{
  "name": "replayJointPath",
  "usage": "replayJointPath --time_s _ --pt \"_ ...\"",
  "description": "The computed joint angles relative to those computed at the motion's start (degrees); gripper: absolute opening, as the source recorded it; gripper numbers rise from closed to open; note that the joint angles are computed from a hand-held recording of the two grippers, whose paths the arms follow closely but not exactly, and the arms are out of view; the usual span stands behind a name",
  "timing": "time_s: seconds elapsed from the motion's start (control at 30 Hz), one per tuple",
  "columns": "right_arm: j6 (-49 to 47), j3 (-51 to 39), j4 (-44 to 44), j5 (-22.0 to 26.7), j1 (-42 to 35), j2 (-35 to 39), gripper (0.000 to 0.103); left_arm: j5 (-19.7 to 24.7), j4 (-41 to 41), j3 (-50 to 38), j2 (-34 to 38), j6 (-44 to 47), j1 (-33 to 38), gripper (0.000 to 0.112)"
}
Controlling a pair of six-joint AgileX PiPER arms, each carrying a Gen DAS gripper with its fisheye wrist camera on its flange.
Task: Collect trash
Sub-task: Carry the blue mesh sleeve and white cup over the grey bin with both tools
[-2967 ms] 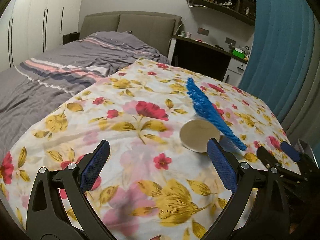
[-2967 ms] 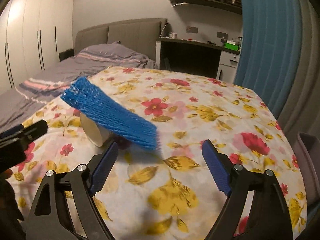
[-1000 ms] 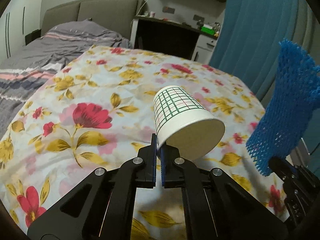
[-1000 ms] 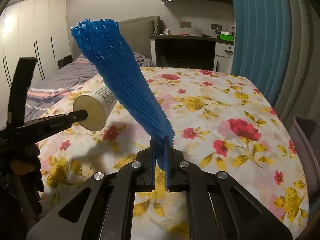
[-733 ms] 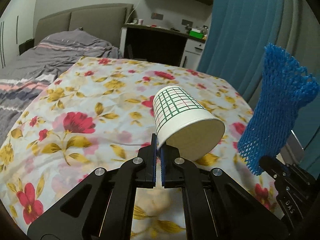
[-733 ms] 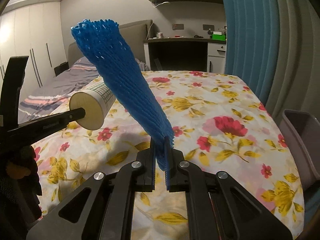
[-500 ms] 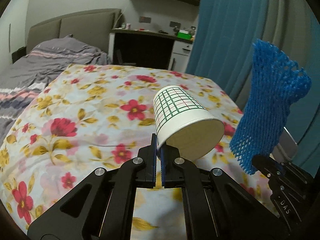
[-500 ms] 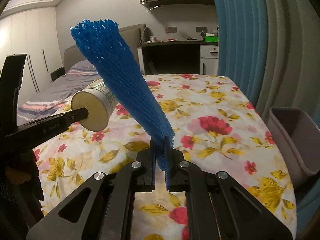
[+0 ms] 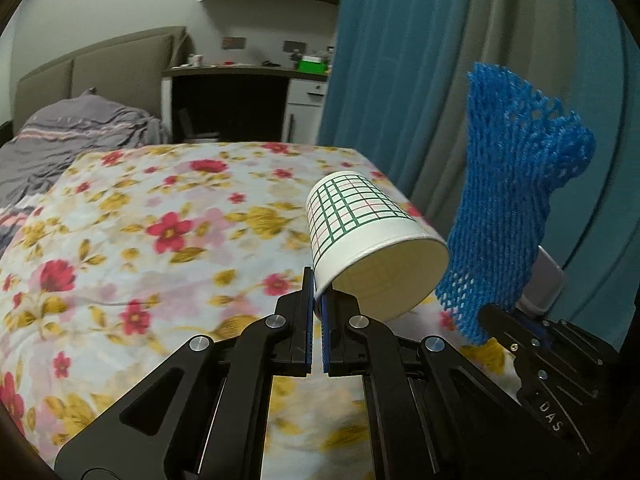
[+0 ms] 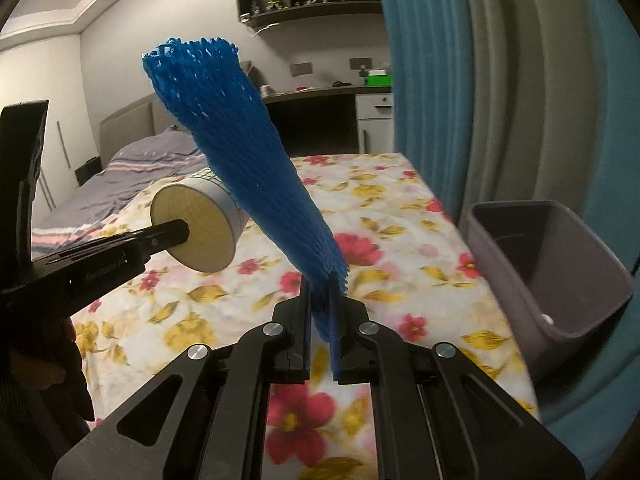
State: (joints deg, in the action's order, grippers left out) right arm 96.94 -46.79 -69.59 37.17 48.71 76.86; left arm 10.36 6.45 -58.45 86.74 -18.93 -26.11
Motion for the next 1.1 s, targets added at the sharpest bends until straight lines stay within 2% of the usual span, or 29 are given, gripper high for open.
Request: replayJointPath --time_s 0.1,0.3,0.6,0.77,1.1 --pt "-0.7 1.6 0.2 0.0 -1.9 -2.1 0.008 0.6 3.7 -3.2 2.5 -4.1 -3.3 0.002" --pt "-2.9 5.3 1.2 -0.6 -7.5 -7.0 0.008 1.9 2.7 -9.9 7.6 -3.9 -7.8 0.002" --pt "-11.6 8.2 5.4 -4.9 -24.2 -12.7 0.008 5.1 -1.3 -24.9 18.4 0.6 -15.0 0.002" --pt "-15.6 8.6 7.3 -8.3 -33.0 -11.4 0.008 7.4 -6.0 -34.3 25.5 5.7 -17.7 0.003" --pt "-17.8 9.2 9.3 -13.9 -41.6 -8.0 0.008 14.2 -12.6 -50.4 37.4 10.2 -19.4 0.003"
